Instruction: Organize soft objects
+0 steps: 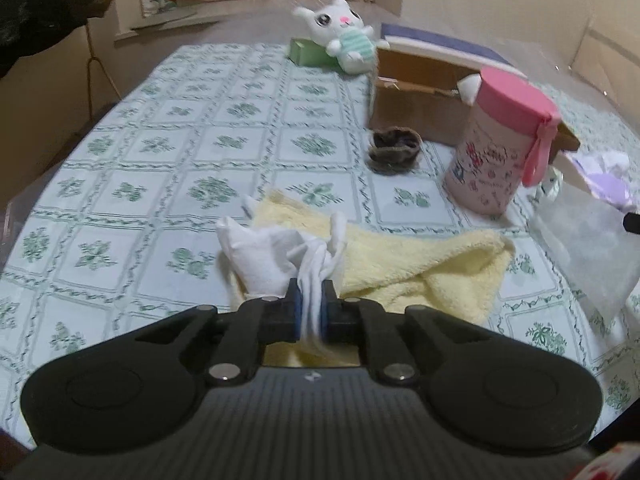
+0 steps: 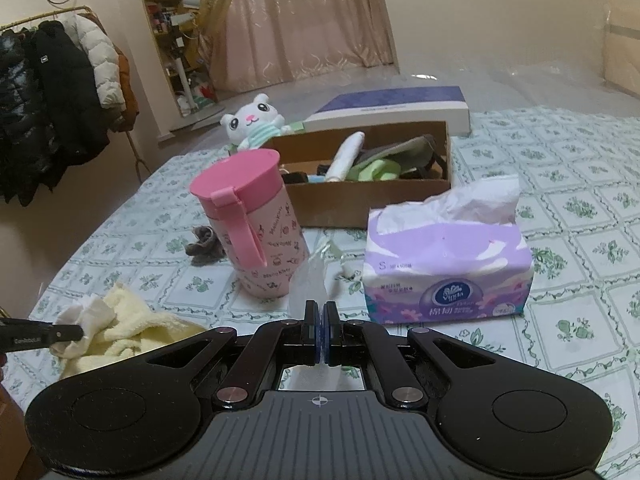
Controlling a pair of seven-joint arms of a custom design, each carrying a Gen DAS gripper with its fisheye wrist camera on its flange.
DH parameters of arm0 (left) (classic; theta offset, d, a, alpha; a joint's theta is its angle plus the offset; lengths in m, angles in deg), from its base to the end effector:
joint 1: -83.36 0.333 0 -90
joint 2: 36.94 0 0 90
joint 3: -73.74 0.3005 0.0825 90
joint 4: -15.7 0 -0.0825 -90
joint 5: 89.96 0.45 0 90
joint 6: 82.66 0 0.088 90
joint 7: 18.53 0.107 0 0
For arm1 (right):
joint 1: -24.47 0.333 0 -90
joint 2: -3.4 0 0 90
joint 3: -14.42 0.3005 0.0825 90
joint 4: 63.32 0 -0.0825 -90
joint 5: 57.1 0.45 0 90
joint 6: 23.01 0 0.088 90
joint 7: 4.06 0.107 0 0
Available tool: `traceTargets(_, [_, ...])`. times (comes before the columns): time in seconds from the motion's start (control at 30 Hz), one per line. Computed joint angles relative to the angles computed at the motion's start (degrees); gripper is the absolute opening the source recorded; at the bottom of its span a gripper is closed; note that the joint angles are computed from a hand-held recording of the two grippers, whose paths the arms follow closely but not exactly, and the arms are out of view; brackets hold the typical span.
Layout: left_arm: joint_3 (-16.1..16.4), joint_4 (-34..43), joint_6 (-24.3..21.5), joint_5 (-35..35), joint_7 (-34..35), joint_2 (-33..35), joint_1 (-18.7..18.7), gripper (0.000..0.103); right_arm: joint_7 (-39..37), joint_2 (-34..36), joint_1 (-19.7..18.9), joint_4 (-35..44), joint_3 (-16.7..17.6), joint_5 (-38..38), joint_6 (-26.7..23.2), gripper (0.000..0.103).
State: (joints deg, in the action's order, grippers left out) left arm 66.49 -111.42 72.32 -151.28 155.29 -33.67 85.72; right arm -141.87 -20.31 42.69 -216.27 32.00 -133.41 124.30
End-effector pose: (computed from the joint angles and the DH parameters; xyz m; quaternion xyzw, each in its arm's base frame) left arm 0.6090 -0.0217 0.3253 -0.4157 0.8347 -0.3283 0.1510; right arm 0.3746 0.2748 0.3266 -0.4187 0.7817 -0.3014 0.3504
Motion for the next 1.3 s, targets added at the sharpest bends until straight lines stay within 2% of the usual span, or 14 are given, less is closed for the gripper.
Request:
traceTargets(0.3, [1.95, -0.87, -1.7, -3.4, 2.36, -3.57, 0.75, 0.008, -1.41, -3.17, 0.24, -0.76, 0.46, -1.75, 0.33, 0.001])
traceTargets(0.73, [3.66, 0.43, -4.05, -9.45, 9.95, -6.83, -1.2, 0.007, -3.18, -11.12, -3.26, -3.05, 0.06, -5.47, 6.13, 0.0])
traceTargets(0.83, [3.62, 0.42, -4.65, -9.83, 10.11, -6.95, -1.57, 0.007, -4.87, -11.5, -4.07, -4.07, -1.89, -4.0, 11.36, 0.001])
traceTargets(0.9, [3.71, 0.0, -5.41, -9.49, 9.72, -7.23, -1.63, 0.007, -7.84, -11.42, -4.19, -5.66, -3.25, 0.71, 14.02, 0.002])
traceTargets(0.93, [3.75, -0.21, -5.78, -8.97, 9.19, -7.24, -1.64, 0.007, -10.52, -11.09, -3.82, -6.25, -3.3, 3.46, 13.6, 0.008])
traceTargets(0.97, [3.77, -0.31, -6.02, -8.41, 8.62, -7.15, -1.66, 0.007, -14.04, -10.67, -3.17, -6.79, -3.63, 6.32, 13.23, 0.037])
traceTargets(1.0, [3.74, -0.45, -6.22, -7.66, 7.76, -7.03, -1.67, 0.007, -17.3, -9.91, -2.4, -7.14, -3.86, 9.26, 12.65, 0.06])
traceTargets(1.03, [3.76, -0.64, -6.36, -7.09, 7.22, -6.94, -1.65, 0.007, -19.01, -9.1, -1.97, -7.14, -2.93, 11.7, 10.51, 0.09])
traceTargets(1.07, [3.7, -0.82, -6.43, -6.47, 6.62, -6.85, -1.66, 0.007, -18.35, -8.7, -2.98, -7.16, -0.94, 10.98, 10.01, 0.092])
traceTargets(1.1, [3.68, -1.08, -6.49, -6.26, 6.39, -6.84, -1.69, 0.007, -20.04, -7.84, -3.53, -7.16, -0.32, 10.85, 10.88, 0.092])
traceTargets(1.2, [3.57, -1.36, -6.98, -5.13, 4.95, -6.5, -1.71, 0.007, -31.19, -2.41, -3.47, -4.9, -0.59, 15.21, 10.47, 0.092])
traceTargets(1.3, [3.42, -1.69, -7.28, -4.68, 4.37, -6.41, -1.8, 0.007, -36.97, 2.06, -4.89, -2.98, -0.09, 14.69, 11.1, 0.092])
